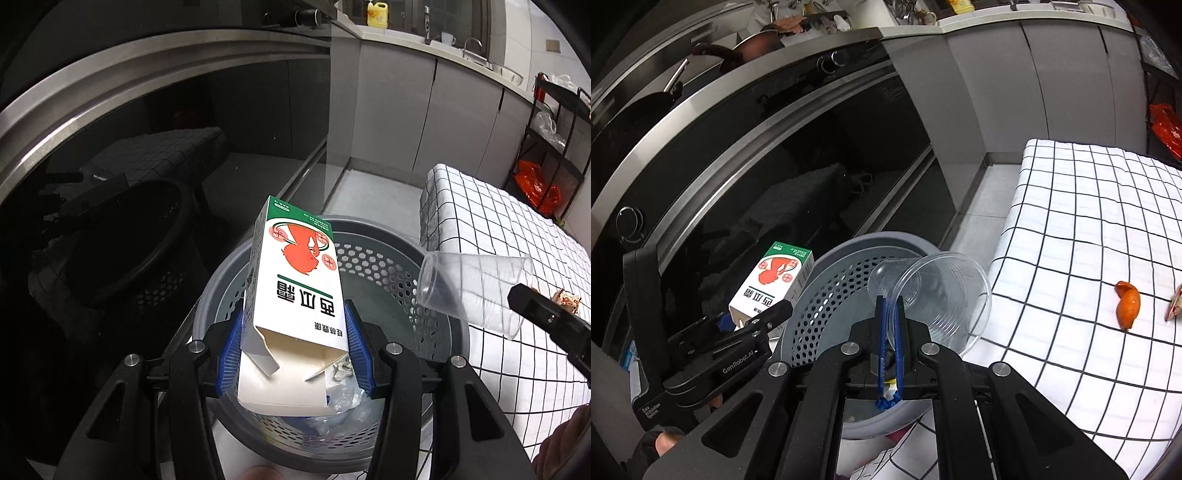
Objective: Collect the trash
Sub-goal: 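Carry cup and carton over the wastebasket and open both tools, then move both tools back to the table toward the wrapper and peel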
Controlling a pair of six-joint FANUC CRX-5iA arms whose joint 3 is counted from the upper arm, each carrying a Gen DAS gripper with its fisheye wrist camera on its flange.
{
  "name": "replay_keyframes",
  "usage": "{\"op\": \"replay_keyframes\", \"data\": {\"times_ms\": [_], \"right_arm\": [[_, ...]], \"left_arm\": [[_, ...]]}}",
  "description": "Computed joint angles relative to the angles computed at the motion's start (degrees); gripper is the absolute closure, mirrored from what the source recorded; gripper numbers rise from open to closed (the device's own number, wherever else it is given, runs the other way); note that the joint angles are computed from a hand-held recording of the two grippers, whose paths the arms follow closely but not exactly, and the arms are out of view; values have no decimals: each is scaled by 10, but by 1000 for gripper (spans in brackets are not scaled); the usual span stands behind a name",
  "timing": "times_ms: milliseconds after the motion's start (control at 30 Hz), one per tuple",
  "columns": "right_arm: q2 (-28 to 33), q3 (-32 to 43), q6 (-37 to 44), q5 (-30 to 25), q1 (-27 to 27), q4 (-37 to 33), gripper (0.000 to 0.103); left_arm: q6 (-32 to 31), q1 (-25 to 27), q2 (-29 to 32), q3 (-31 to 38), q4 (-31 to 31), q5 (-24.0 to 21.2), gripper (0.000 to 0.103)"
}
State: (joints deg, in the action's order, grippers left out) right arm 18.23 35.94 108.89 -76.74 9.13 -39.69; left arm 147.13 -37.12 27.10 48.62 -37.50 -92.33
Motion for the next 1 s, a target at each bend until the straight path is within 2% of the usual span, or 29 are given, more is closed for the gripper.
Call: {"op": "replay_keyframes", "data": {"times_ms": [700,733,800,833,867,1000], "right_arm": [[20,25,-16,-31,21,9,98],[19,24,-14,-31,20,6,97],[17,22,-12,-29,19,4,87],[15,20,-11,-27,18,2,76],[13,16,-10,-23,16,-2,69],[8,11,-6,-19,13,-8,69]], "left_arm": [[-12,16,1,-8,34,8,51],[-10,15,0,-9,33,9,49],[-8,14,0,-9,32,8,44],[-6,13,0,-9,30,8,43],[-5,13,-1,-9,28,7,43],[-2,12,-2,-10,27,7,42]]}}
